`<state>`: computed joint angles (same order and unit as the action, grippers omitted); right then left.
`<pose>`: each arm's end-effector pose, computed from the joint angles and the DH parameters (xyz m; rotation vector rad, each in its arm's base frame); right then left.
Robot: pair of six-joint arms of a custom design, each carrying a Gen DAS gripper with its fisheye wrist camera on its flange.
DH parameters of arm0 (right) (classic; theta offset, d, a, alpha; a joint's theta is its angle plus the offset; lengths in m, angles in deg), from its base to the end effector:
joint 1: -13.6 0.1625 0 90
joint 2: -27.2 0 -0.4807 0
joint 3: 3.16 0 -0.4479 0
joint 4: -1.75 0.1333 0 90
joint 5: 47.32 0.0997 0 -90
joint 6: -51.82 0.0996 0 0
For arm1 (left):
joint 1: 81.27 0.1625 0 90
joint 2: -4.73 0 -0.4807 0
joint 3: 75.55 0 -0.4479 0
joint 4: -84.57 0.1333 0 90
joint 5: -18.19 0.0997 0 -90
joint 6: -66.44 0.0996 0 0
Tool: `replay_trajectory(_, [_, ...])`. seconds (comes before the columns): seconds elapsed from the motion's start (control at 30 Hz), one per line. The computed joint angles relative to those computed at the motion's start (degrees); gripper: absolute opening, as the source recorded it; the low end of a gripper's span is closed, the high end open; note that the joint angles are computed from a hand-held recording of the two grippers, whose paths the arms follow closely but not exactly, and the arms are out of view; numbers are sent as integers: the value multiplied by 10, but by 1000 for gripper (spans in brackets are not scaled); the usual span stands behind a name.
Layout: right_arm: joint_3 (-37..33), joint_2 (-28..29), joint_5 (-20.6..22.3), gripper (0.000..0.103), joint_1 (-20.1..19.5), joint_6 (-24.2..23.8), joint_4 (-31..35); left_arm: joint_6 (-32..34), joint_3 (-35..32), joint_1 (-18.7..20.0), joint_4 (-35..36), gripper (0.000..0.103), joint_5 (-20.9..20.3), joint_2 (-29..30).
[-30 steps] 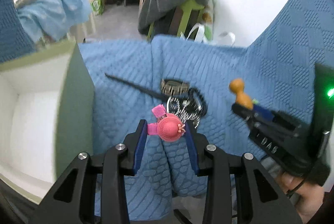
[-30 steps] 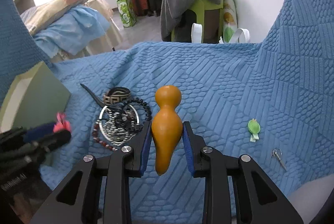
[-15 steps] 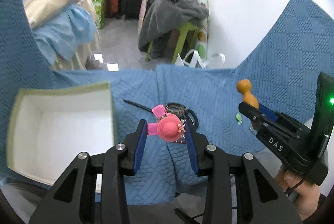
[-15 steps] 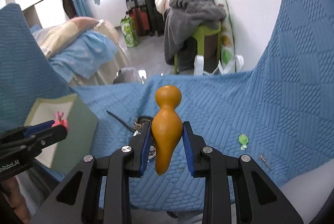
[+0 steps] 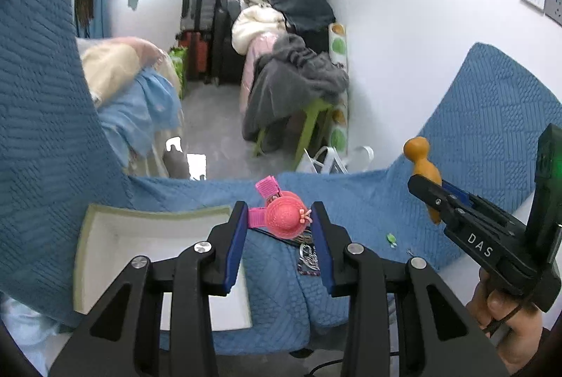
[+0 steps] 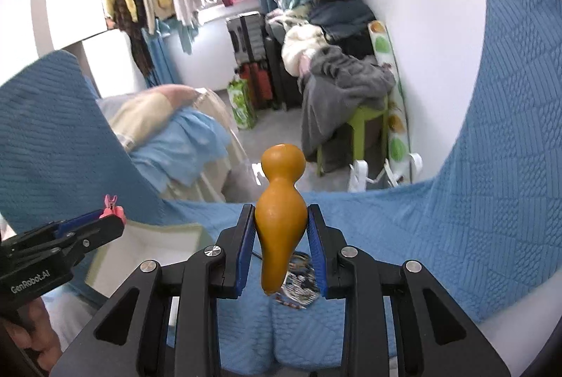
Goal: Organize jewelry
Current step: 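Carry the pink clip and orange gourd into the box and release both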
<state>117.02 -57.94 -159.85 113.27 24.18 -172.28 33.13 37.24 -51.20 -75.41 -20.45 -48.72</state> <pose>0.1849 -0.5186 0.3992 0.5715 -2.3863 1.0237 -0.4344 -0.4954 0.1207 0.4594 2.4208 -1.0177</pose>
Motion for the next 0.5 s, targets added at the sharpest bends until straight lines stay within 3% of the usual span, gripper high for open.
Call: replay_trajectory(0.5, [-14, 59, 15, 26, 72, 0, 14, -46, 62, 18, 24, 37, 55, -78])
